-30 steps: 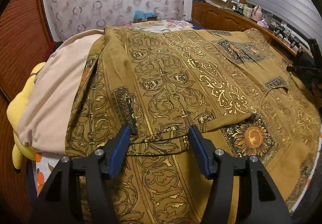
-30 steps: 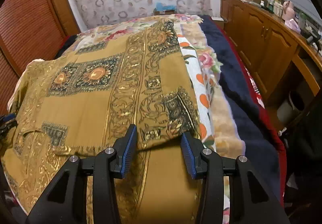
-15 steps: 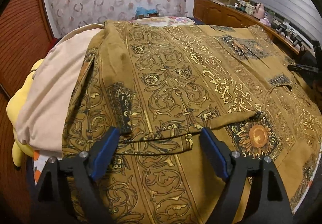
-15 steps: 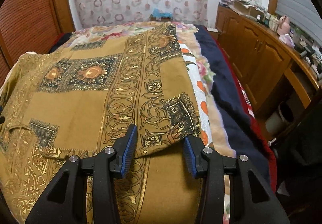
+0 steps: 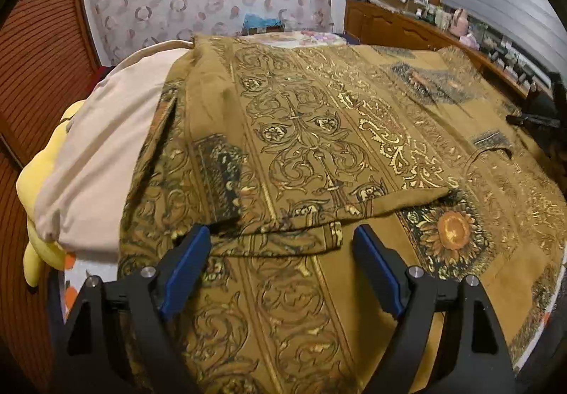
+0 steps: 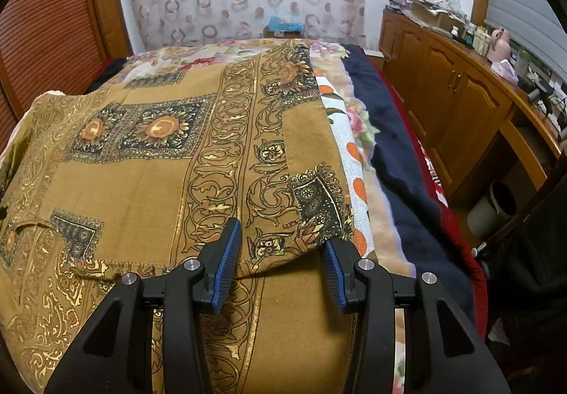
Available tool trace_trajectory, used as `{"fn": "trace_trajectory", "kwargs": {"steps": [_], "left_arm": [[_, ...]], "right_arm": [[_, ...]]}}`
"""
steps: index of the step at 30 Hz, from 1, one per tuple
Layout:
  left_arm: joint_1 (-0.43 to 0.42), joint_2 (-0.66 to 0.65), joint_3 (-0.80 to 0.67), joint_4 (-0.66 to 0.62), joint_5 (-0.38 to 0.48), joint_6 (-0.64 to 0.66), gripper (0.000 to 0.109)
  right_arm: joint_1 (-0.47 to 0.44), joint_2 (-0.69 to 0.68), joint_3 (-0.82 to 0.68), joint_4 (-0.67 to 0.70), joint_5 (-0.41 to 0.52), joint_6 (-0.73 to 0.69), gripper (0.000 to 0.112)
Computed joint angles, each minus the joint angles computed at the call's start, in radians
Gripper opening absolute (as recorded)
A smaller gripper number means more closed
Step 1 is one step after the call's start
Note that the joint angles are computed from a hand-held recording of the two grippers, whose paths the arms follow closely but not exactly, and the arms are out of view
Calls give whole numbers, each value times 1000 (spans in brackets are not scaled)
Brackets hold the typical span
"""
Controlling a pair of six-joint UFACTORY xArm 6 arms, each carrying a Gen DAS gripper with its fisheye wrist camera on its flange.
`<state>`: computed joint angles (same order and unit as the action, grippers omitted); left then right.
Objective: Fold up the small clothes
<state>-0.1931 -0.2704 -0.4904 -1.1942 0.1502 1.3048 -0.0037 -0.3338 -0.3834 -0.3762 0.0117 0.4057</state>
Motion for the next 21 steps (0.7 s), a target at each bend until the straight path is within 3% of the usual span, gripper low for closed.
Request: {"fn": "trace_trajectory", "kwargs": {"steps": [2, 4, 7, 12, 19, 21], "left_arm": [[23, -34, 13, -60, 22, 52, 74], [54, -67, 19, -121, 59, 111, 59], [79, -93, 17, -155, 65, 137, 49], [99, -105, -10, -229, 65, 189, 48], [55, -91, -43, -388, -38, 302, 48], [31, -64, -42, -292, -96, 210, 48]], "right_arm": [[0, 0, 0, -1, -1, 1, 44], [0, -1, 1, 0, -1, 0, 44], [-1, 0, 0, -6, 0, 5, 44], [-1, 0, 0, -12, -1, 10, 44], [-2, 1, 0, -15, -2, 12, 44], [-2, 1, 0, -17, -1, 14, 44]]}}
